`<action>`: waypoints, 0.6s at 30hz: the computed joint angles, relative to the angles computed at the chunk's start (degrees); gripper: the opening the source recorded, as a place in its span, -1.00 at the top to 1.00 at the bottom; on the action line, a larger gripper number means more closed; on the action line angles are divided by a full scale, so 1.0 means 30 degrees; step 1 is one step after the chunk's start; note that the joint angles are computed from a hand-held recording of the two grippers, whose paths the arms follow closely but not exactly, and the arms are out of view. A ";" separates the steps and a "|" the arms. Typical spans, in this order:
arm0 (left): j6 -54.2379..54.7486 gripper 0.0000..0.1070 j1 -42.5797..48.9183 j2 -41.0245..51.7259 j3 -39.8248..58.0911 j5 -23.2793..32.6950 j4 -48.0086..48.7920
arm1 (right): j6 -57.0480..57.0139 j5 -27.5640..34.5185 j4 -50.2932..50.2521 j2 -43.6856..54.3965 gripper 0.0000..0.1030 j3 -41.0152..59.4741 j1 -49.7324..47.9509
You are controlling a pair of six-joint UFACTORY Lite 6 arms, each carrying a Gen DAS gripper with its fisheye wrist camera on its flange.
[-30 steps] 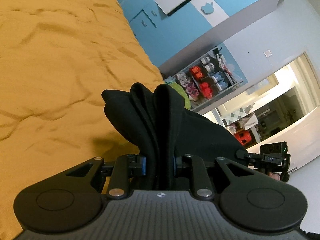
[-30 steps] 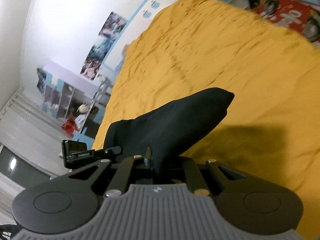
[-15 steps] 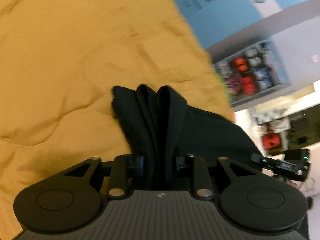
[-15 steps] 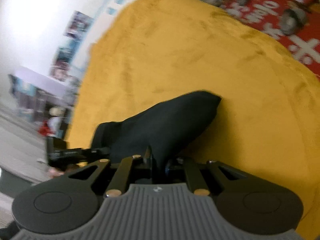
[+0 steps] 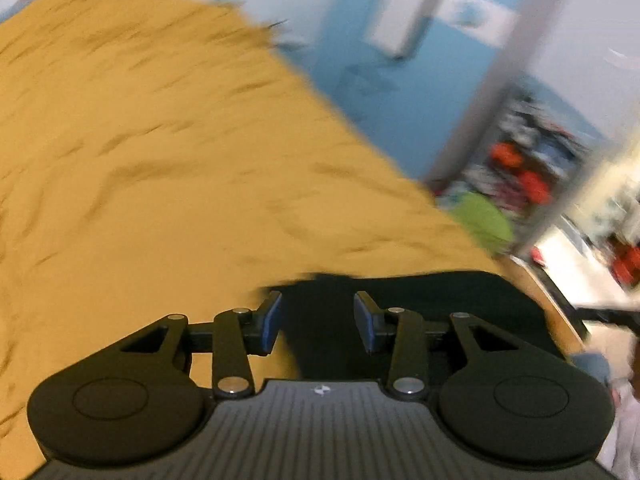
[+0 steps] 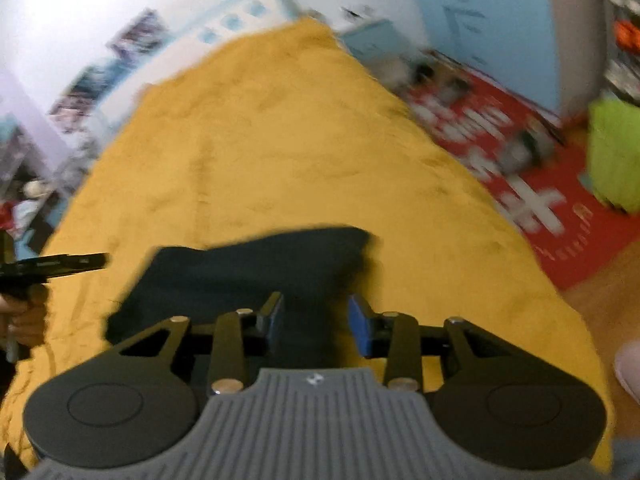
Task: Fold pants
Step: 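Lower the folded pants onto the bed and open both tools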
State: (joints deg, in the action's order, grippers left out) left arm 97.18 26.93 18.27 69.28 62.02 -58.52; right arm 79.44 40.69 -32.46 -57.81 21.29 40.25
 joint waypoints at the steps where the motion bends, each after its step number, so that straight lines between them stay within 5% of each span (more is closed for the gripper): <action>1: 0.1999 0.19 -0.0177 -0.1540 -0.1999 -0.0471 -0.0542 | 0.1999 -0.0179 -0.1717 0.1727 0.36 0.0660 0.1501; 4: 0.7397 0.19 -0.1396 -0.4871 -0.7518 -0.3795 -0.2505 | 0.6982 0.0589 -0.6643 0.7723 0.36 0.2683 0.5449; 7: 1.0200 0.20 -0.1274 -0.4837 -0.9730 -0.6185 -0.3703 | 0.8346 0.2239 -0.6652 1.2542 0.43 0.4321 0.7719; 10: 1.3774 0.18 0.1688 -0.3959 -1.0646 -0.5310 -0.4704 | 1.1801 0.4798 -0.6150 1.3654 0.43 0.3952 1.1573; 11: 1.3874 0.03 0.2598 -0.3554 -1.0588 -0.4936 -0.4409 | 1.3313 0.5787 -0.6026 1.3870 0.43 0.3851 1.3069; 18: 0.9716 -0.12 0.3663 -0.2950 -0.9360 -0.4135 -0.1954 | 1.6834 0.9619 -0.2755 1.7409 0.40 0.6774 1.8666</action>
